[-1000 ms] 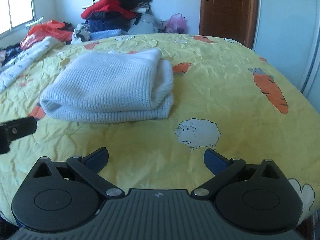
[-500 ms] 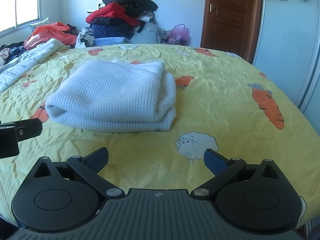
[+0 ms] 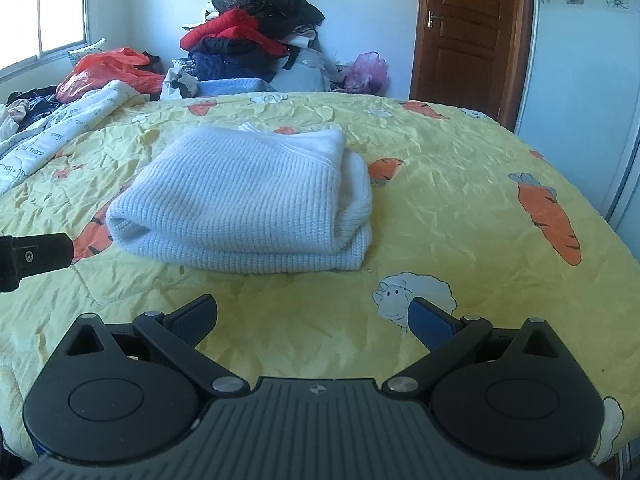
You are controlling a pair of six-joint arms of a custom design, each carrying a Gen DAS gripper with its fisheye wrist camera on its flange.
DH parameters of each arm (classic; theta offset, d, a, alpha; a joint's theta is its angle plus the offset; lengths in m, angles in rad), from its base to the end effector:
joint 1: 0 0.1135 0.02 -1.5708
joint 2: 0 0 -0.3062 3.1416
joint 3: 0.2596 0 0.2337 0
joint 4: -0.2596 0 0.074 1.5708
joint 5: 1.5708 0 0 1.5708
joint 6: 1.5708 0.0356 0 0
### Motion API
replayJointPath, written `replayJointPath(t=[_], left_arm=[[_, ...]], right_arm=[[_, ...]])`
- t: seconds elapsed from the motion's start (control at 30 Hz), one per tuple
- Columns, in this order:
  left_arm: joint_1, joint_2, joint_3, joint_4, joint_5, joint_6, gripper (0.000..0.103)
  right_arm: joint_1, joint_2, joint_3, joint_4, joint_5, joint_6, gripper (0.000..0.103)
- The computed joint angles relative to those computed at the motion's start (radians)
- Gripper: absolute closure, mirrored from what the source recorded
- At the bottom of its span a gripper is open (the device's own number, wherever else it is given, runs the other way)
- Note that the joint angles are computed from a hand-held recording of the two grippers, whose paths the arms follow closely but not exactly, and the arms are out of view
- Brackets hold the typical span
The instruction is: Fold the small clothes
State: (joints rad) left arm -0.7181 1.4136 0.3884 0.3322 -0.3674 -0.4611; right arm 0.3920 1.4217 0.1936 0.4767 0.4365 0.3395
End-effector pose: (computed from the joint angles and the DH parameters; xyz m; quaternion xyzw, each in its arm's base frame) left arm 0.1764 -0.1371 0.1855 0.0371 0.8926 -0.0949 0.4392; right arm 0.1763 0.0566 0.1512 0.0627 0.8974 -0.0464 0.4342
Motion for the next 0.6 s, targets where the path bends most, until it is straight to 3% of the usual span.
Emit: replayJointPath(t=[0.43,0.6], left_arm=[[0.017,-0.020,0.012,-0.032,0.057,0.021,0.000],[-0.027,-0.009,0.018,-0.033,-0.017,0.040,0.000]], right_arm=[[0.005,-0.001,-0.001,0.009,-0.008,0.003,0.000],[0.001,-0.003,-0.001,0.006,-0.013,0.009,0.000]])
